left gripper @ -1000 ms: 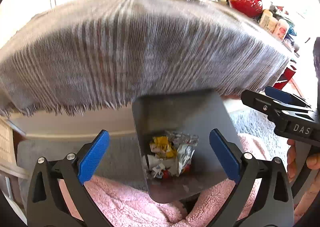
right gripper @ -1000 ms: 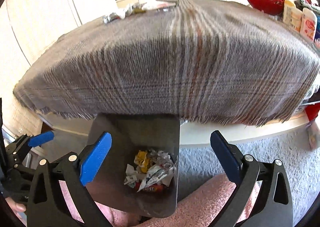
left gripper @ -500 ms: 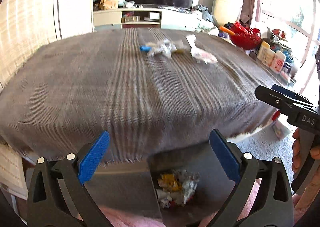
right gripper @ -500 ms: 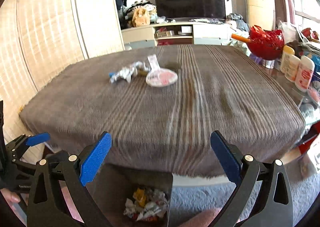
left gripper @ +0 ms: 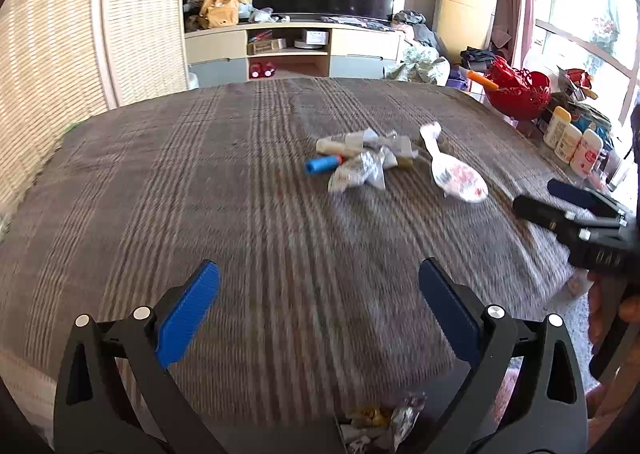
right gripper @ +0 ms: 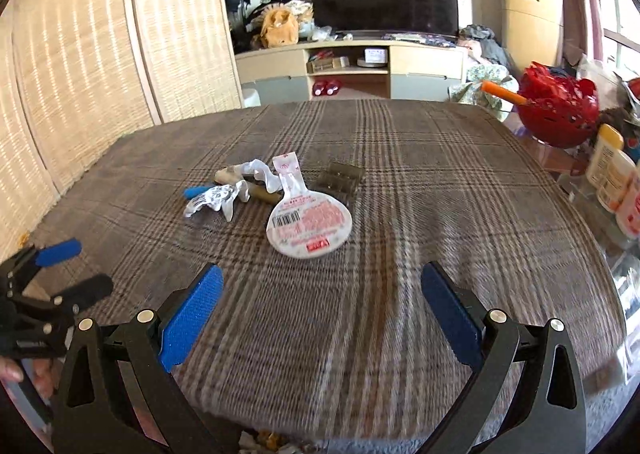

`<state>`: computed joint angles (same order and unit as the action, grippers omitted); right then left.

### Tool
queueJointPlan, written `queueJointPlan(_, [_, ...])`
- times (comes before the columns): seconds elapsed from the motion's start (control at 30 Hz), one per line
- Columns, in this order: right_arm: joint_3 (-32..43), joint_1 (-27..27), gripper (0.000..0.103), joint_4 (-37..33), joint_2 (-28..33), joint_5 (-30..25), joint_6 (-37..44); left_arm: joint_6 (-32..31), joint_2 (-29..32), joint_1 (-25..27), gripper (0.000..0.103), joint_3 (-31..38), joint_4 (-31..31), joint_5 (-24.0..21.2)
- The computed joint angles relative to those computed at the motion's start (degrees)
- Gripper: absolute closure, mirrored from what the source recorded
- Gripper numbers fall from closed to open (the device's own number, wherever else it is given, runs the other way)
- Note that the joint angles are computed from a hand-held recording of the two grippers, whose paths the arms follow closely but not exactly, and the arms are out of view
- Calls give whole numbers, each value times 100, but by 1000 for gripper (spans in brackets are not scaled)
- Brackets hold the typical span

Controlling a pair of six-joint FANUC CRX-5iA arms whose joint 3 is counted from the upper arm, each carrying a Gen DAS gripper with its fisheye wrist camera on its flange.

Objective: Collect trash
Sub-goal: 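Raise both grippers back toward the remaining trash, then grasp the white barcode wrapper with the left gripper while the right grasps the round white-pink lid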

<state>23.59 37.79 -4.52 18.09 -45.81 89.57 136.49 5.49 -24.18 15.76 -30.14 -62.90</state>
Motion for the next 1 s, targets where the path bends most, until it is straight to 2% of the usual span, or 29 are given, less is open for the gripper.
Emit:
queueJointPlan(0.03, [90, 16, 3, 24, 78, -50, 25, -59, 38, 65, 12, 31, 49, 45])
queueJointPlan(0.1, [289, 47, 3, 79, 255, -189, 83, -275, 169, 242, 25, 151, 242, 131])
queueJointPlan(0.23, [626, 73, 3, 127, 543, -428, 128, -742, 382, 504, 41, 318, 672, 343])
queueJointPlan(0.3, [833, 68, 4, 82, 693, -560, 149, -979, 531, 612, 53, 459, 857, 382])
queueJointPlan(0.53, [1593, 72, 3, 103, 1211, -1080, 60, -1562, 1029, 784, 56, 960, 1261, 285])
queueJointPlan(0.63, [1778, 62, 4, 29, 1324, -1211, 104, -1722, 1231, 821, 49, 1158, 1333, 171])
queueJointPlan(0.7, [1864, 57, 3, 6, 1381, -1259, 146, -1864, 1296, 847, 48, 1192, 1418, 204])
queueJointPlan(0.93, [2325, 18, 5, -131, 1657, -1661, 243, -2159, 1578, 967, 59, 1405, 1701, 144])
queueJointPlan(1.0, [2441, 15, 13, -167, 1727, -1782, 294, -2207, 1626, 998, 66, 1436, 1758, 134])
